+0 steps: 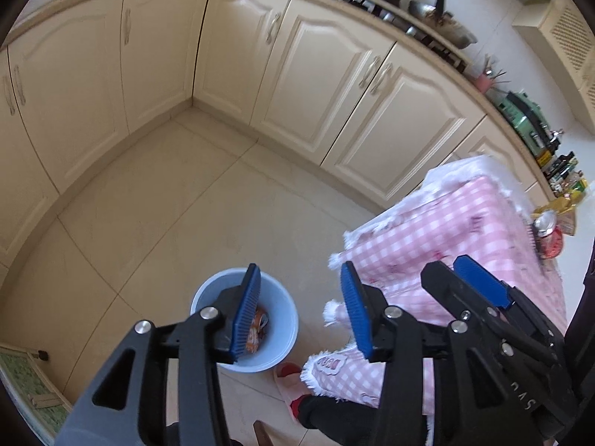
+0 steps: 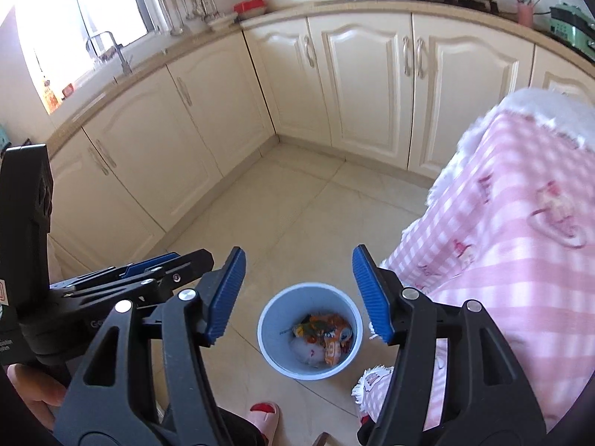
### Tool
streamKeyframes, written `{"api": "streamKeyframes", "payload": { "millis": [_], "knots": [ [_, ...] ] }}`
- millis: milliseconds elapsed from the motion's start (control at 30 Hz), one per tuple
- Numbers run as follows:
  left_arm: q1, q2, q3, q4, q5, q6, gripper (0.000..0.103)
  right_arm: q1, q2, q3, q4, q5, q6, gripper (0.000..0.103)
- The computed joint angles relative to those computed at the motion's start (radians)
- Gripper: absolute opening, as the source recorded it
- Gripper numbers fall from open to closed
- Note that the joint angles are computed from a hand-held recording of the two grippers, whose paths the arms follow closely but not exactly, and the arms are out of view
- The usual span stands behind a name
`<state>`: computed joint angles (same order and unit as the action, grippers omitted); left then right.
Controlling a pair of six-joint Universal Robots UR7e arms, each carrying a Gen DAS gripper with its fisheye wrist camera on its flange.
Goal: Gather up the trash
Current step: 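Grasp the red-white wrapper with the left tool while the right tool grasps the black packet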
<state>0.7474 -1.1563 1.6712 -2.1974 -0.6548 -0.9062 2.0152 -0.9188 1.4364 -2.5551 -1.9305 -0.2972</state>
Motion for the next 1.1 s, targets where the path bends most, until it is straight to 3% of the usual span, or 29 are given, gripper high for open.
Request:
{"api": "streamKeyframes", "payload": {
  "millis": [133,300,467,600,700,833,1100],
  "knots": [
    [-0.056,0.009,-0.023,-0.025,0.04,0.034,0.049,0.014,-0.049,0.011,-0.035,0.008,-0.016,0.061],
    [-0.105,0.064,-0.088,-0.07,0.039,0.116,0.051,0.012,-0.119,0.019,-0.087,-0.003,-0.049,0.065],
    [-0.131,0.184,-0.213,-0.091,-0.007,0.214,0.053,-0.026,-0.203,0.03,-0.113,-0.025,-0.076,0.065],
    [-0.127,0.303,-0.349,-0.113,-0.108,0.307,0.054,-0.072,-0.261,0.029,-0.131,-0.058,-0.096,0.067],
    [-0.127,0.394,-0.454,-0.083,-0.13,0.344,0.054,-0.115,-0.281,-0.004,-0.109,-0.088,-0.095,0.068],
    [-0.121,0.49,-0.572,-0.037,-0.15,0.367,0.054,-0.174,-0.272,-0.071,-0.031,-0.123,-0.092,0.068],
    [-0.094,0.579,-0.7,0.051,-0.165,0.35,0.054,-0.228,-0.139,-0.249,0.154,-0.175,-0.133,0.068]
  ]
}}
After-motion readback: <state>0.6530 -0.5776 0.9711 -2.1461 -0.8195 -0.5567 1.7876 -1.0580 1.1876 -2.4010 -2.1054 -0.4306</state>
